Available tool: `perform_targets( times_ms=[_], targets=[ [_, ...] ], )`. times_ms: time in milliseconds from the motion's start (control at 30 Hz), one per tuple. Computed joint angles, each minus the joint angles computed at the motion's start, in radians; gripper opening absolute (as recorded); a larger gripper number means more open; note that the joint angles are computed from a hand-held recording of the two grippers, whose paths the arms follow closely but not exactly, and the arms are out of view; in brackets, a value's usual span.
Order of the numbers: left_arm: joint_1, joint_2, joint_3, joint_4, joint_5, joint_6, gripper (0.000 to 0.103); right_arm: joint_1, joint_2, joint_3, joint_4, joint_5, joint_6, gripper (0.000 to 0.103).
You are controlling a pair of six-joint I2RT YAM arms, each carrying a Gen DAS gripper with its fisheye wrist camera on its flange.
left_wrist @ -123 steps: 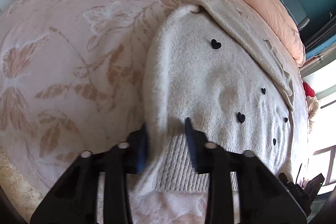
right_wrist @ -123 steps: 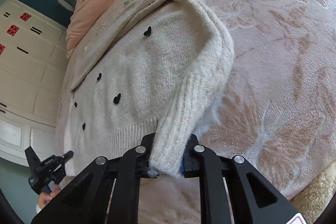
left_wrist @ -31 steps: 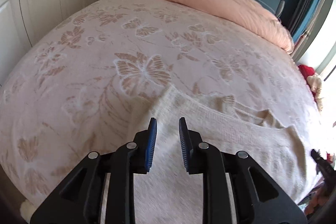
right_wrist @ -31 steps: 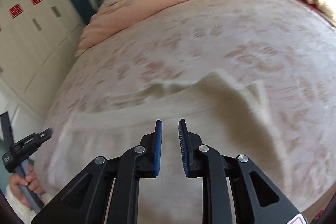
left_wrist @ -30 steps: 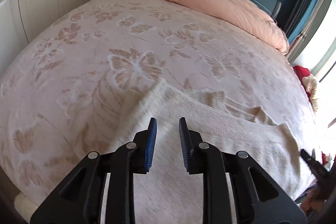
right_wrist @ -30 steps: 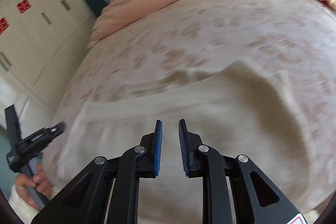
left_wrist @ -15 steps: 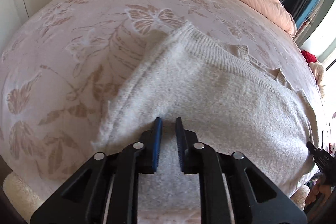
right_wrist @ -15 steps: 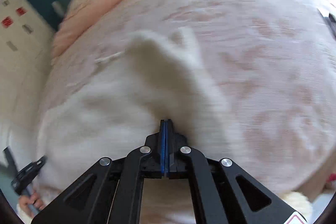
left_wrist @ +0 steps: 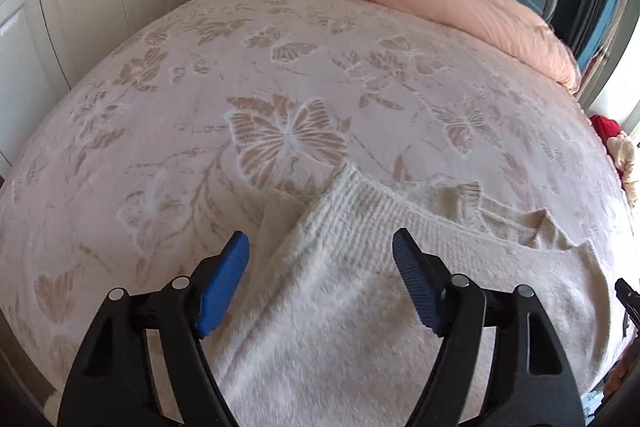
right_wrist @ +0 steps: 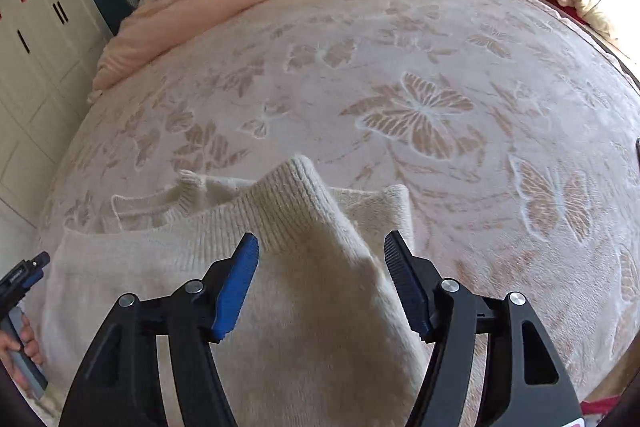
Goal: Fold small clothes
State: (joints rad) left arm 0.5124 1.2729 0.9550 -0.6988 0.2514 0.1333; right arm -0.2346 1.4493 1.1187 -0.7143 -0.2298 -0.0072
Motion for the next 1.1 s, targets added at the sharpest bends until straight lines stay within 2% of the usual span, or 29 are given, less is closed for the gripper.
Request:
perform_targets(
  times_ms=[67, 100, 133, 167, 200, 300, 367, 400, 467, 533, 567, 667, 700, 733, 767, 800, 833, 900, 933, 967, 1000, 1033, 1067, 1100],
  targets=[
    [-0.007, 0.093, 0.021, 0.011, -0.02, -0.024, 0.07, 0.065, 0.07, 0.017, 0.002, 0.064, 0.034, 0.063],
    [-0.002, 0.127, 0.029, 0.005, -0.002, -0.032, 0.06, 0.085, 0.092, 0.023, -0.005, 0.061, 0.042, 0.045],
    [0.003, 0.155, 0.042, -0.014, 0.024, -0.026, 0.049, 0.093, 0.079, 0.008, 0.002, 0.044, 0.041, 0.032],
    [0.004, 0.162, 0.05, -0.026, 0.032, -0.019, 0.028, 0.092, 0.061, 0.008, 0.008, 0.024, 0.038, 0.01],
    [0.007, 0.155, 0.058, -0.029, 0.036, -0.011, 0.015, 0.068, 0.034, 0.013, 0.01, -0.035, 0.044, 0.01],
    [0.058, 0.157, 0.132, -0.068, 0.128, -0.012, 0.009, -0.043, -0.035, 0.044, 0.039, -0.154, 0.091, 0.008],
    [0.053, 0.185, 0.174, -0.063, 0.118, -0.02, 0.004, -0.085, -0.003, 0.057, 0.064, -0.146, 0.094, 0.007],
    [0.027, 0.198, 0.173, -0.034, 0.058, -0.022, 0.0, -0.085, 0.05, 0.063, 0.059, -0.097, 0.076, 0.007],
    [-0.013, 0.26, 0.164, 0.016, -0.036, -0.004, 0.0, -0.082, 0.185, 0.075, 0.022, -0.046, 0.056, 0.008],
    [-0.015, 0.322, 0.166, 0.01, -0.062, -0.017, 0.0, -0.089, 0.168, 0.053, 0.041, -0.067, 0.044, 0.009],
    [0.003, 0.295, 0.152, 0.016, -0.027, -0.035, 0.0, -0.092, 0.151, 0.068, 0.016, -0.086, 0.05, 0.016],
    [0.053, 0.17, 0.142, -0.045, 0.104, -0.026, 0.001, -0.095, 0.071, 0.065, -0.003, -0.108, 0.044, 0.018],
    [0.054, 0.127, 0.137, -0.056, 0.133, -0.011, 0.005, -0.091, 0.051, 0.06, -0.004, -0.105, 0.037, 0.024],
    [0.039, 0.103, 0.14, -0.069, 0.135, 0.004, 0.014, -0.086, 0.049, 0.059, -0.007, -0.108, 0.038, 0.029],
    [0.01, 0.099, 0.15, -0.083, 0.118, 0.015, 0.044, -0.087, 0.062, 0.063, -0.012, -0.113, 0.033, 0.037],
    [-0.023, 0.103, 0.151, -0.08, 0.096, 0.016, 0.071, -0.076, 0.082, 0.071, -0.017, -0.101, 0.038, 0.038],
    [-0.054, 0.108, 0.143, -0.052, 0.076, 0.013, 0.073, -0.065, 0.1, 0.075, -0.021, -0.083, 0.045, 0.038],
    [-0.122, 0.154, 0.135, -0.005, -0.012, 0.002, 0.072, -0.059, 0.128, 0.064, -0.01, -0.075, 0.071, 0.041],
    [-0.138, 0.197, 0.146, -0.006, -0.022, -0.005, 0.072, -0.059, 0.134, 0.057, -0.004, -0.081, 0.092, 0.041],
    [-0.148, 0.245, 0.165, -0.023, -0.018, -0.014, 0.064, -0.06, 0.138, 0.053, 0.002, -0.089, 0.11, 0.04],
    [-0.144, 0.28, 0.179, -0.047, 0.023, -0.008, 0.031, -0.061, 0.143, 0.058, -0.001, -0.098, 0.116, 0.028],
    [-0.139, 0.317, 0.206, -0.09, 0.07, 0.005, 0.011, -0.063, 0.138, 0.069, -0.013, -0.124, 0.113, 0.015],
    [-0.137, 0.31, 0.208, -0.098, 0.074, -0.001, 0.01, -0.069, 0.118, 0.073, -0.015, -0.16, 0.11, 0.009],
    [-0.123, 0.276, 0.195, -0.085, 0.095, 0.003, 0.008, -0.08, 0.081, 0.067, 0.001, -0.202, 0.108, 0.009]
  ],
)
